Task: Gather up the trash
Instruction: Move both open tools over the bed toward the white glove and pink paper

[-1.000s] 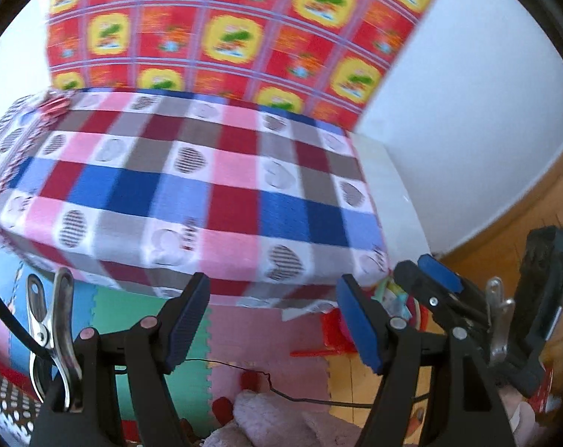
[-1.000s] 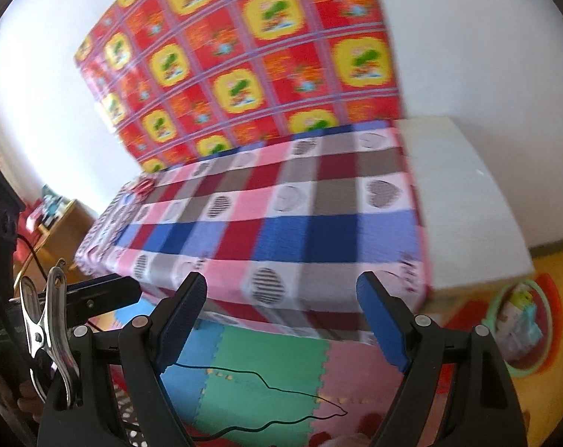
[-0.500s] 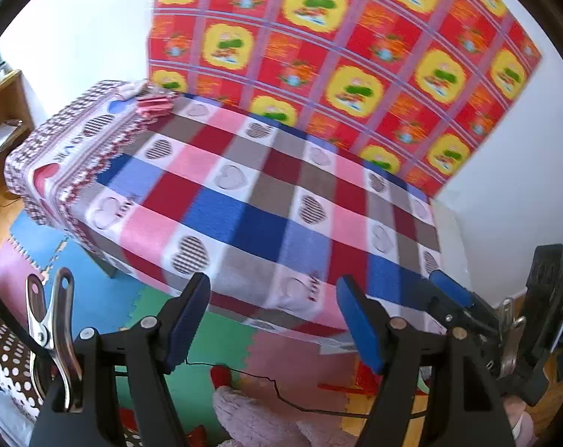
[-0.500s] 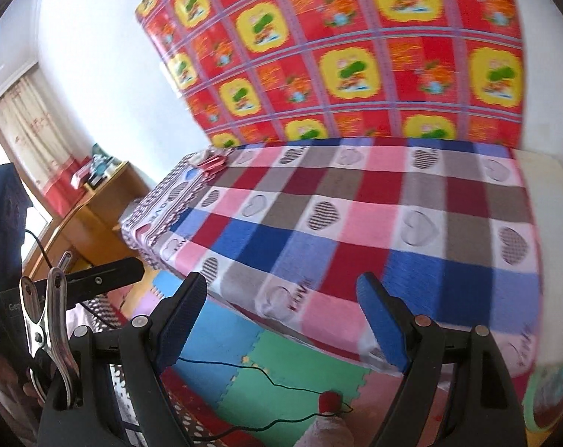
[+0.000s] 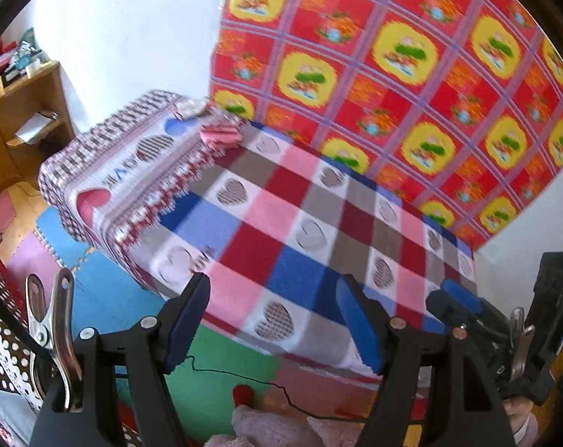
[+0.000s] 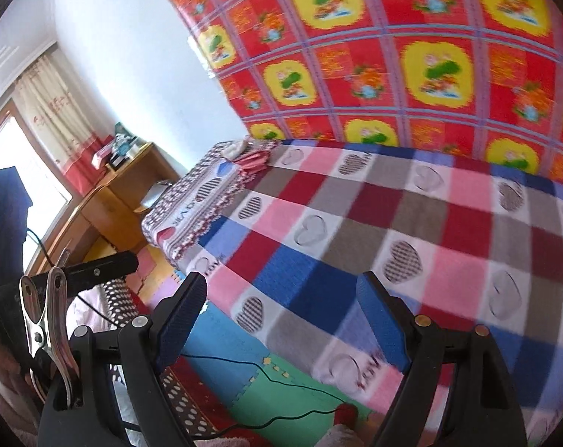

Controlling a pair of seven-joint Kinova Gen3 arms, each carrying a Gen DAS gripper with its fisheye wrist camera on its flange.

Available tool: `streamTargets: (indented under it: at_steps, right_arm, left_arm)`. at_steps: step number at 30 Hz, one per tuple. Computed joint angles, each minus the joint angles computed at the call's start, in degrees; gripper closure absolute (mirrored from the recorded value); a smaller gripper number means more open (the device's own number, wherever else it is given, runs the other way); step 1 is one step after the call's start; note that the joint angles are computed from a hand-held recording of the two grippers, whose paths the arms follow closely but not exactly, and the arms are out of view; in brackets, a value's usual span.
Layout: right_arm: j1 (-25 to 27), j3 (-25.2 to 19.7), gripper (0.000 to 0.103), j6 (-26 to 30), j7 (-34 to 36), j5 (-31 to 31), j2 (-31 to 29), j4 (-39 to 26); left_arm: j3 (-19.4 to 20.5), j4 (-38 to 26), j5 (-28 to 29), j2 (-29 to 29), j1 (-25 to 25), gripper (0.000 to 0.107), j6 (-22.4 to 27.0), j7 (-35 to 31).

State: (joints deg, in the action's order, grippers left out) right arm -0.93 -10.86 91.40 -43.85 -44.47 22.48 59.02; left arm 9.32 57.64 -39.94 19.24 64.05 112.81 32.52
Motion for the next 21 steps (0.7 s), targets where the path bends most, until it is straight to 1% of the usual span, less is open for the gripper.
streamTargets:
  at_steps: [3,7,12,17,19,20,21]
  right_arm:
    - [-2.4,-0.6,0.018,-1.4,-0.6,0.7,0.2,-0.7]
    - [-5.8,-1.4,0.018,-1.7,-3.1,2.1,1.6,-3.3]
    - [-9.8,-2.3,0.018,-3.3,-6.4,4.1,2.5,-5.8]
    - [-13.7,-2.8,0.018,-6.7,-10.2,6.1,2.4,-5.9]
    - [-15.2,-2.9,0.018,-8.7,-11.6,7.2,1.9,-5.3]
    - [-16.4,-2.6,0.018,-10.0,-13.2,8.1,1.6,-5.0]
    - [-17.1,-2.6,0.018,-10.8,-14.6,8.4,1.5,-4.9]
  left_arm:
    - [0.2,3.8,0.8,-3.0,-1.1,0.034,-0.2,1.2]
    - [2.0,9.7,1.7,-7.6,-4.1,0.034,-1.1,3.4]
    - [4.3,16.4,2.5,-13.3,-8.9,0.034,-2.9,2.4]
    - [5.4,24.3,3.1,-20.3,-14.7,0.034,-7.2,-2.4]
    - [4.9,27.4,4.2,-23.8,-17.6,0.034,-10.0,-6.3]
    - [4.6,28.3,4.3,-24.8,-18.3,0.034,-11.0,-7.6]
    - [3.3,29.4,4.5,-26.0,-18.2,0.034,-11.9,-9.4]
